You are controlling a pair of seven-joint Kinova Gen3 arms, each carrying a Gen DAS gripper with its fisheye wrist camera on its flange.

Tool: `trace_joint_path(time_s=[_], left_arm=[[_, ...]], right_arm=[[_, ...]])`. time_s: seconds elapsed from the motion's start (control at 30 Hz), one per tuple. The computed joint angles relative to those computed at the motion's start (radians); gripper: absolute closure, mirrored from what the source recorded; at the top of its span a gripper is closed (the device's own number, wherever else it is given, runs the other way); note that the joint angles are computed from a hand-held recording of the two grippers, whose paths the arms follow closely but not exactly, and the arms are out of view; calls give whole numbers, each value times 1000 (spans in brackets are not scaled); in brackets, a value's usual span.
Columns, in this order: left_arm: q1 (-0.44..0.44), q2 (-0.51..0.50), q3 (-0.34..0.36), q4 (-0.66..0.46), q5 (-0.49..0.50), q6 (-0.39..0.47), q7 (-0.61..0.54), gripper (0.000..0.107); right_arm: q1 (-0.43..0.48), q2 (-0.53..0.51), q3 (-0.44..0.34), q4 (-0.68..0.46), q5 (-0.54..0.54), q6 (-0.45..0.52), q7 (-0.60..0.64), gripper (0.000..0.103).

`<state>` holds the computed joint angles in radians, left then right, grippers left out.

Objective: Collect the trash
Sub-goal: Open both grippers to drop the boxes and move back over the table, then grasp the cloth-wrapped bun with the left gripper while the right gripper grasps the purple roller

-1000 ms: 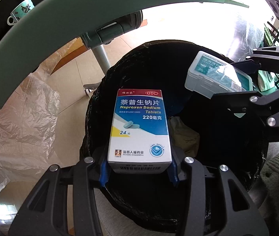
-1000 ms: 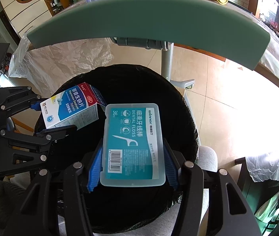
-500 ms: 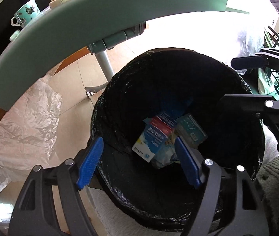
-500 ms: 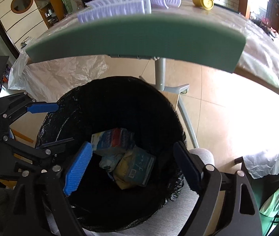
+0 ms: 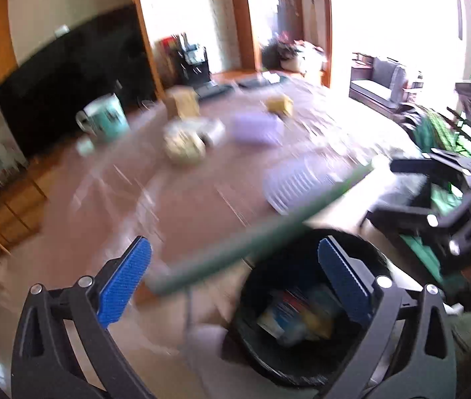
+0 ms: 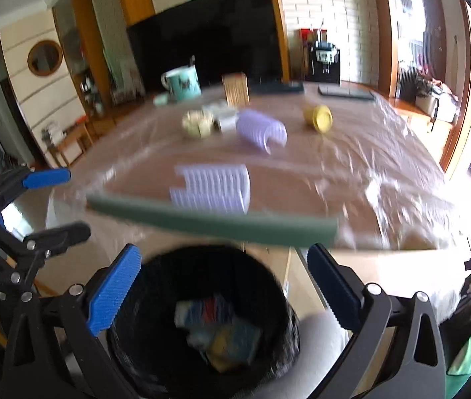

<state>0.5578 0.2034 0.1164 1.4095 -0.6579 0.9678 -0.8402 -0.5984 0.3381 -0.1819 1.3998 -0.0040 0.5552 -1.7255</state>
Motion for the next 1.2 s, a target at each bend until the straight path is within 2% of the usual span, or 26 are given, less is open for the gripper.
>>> trace_joint_path(time_s=[0.07,0.23,0.53,0.77,0.9,0.97,1.07,1.2], left_arm=[[-8,34,-14,-48,-31,15,-16,6],[-53,133,-54,-179,30,54,-106,6],[-192,267,-90,-358,287,62,-262,6],[-251,387,-107,-530,412,130,-334,6],[-268,439,-110,-621,459,190,-354,6],[-277,445,-110,-634,484,187,-355,6],[-255,476,-138,-698,459,237,-349,6],[-254,531,-138,-809,465,320,-371,7]], right_arm=[[-35,26,21,-44,30,10,-34,4],[-124,113,76,-169,124,77,-120,4],[-151,210,87,-291,148,147,-155,4],[-155,242,88,-346,145,183,-155,4],[-149,251,85,-361,133,192,-151,4],[-145,255,82,-367,126,196,-147,4],[-141,259,80,-376,116,204,-143,4],[-143,266,86,-392,114,218,-147,4]])
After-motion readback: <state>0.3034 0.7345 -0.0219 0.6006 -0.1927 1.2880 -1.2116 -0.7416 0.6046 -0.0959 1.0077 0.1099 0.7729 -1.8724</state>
